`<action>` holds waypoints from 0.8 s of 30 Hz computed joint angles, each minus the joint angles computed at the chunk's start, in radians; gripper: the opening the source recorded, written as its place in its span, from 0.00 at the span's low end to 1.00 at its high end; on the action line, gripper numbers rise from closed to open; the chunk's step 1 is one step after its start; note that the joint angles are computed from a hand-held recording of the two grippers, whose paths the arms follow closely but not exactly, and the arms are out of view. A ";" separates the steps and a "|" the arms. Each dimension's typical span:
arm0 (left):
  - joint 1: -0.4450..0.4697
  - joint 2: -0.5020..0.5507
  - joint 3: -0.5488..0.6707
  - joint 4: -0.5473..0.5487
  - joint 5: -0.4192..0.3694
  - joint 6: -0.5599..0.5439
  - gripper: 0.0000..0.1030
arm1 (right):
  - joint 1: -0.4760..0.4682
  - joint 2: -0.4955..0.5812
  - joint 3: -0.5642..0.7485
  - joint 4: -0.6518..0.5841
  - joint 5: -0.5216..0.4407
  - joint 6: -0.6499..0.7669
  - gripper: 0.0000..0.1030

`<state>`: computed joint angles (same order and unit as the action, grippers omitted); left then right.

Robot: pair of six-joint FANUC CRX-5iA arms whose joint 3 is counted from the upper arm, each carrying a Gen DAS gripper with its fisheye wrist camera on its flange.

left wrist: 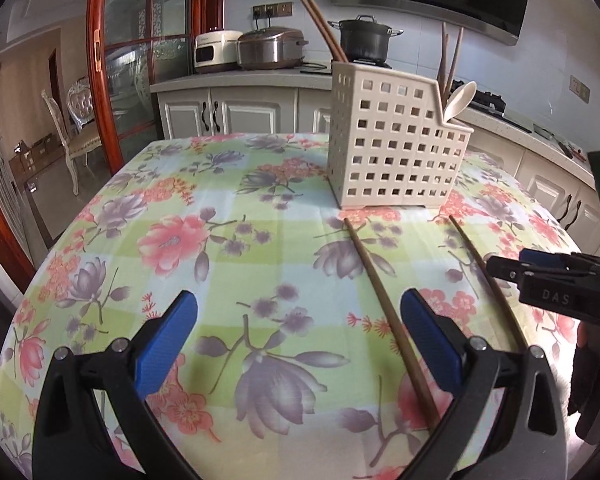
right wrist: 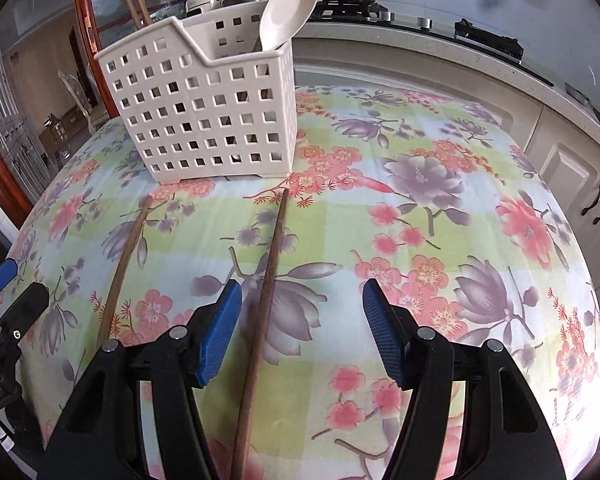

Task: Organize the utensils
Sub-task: 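Move both open tools back toward the two loose wooden chopsticks, then close the right tool on a wooden chopstick while the left tool grasps the other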

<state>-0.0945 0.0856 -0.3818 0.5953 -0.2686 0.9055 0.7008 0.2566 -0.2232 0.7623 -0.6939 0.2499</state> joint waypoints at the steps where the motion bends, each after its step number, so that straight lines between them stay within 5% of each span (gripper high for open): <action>1: 0.006 0.005 0.013 -0.022 -0.020 0.020 0.96 | 0.000 0.011 0.016 -0.009 -0.008 0.016 0.56; 6: 0.012 0.030 0.081 -0.162 -0.094 0.133 0.96 | 0.004 0.082 0.118 -0.066 -0.064 0.118 0.46; 13: 0.005 0.076 0.171 -0.260 -0.195 0.226 0.92 | 0.009 0.079 0.102 -0.038 -0.051 0.104 0.08; 16: 0.000 0.106 0.213 -0.261 -0.245 0.230 0.86 | -0.001 0.054 0.066 -0.044 -0.002 0.086 0.07; 24: -0.037 0.239 0.405 -0.304 -0.402 0.309 0.42 | -0.022 -0.001 -0.019 -0.030 0.106 0.029 0.07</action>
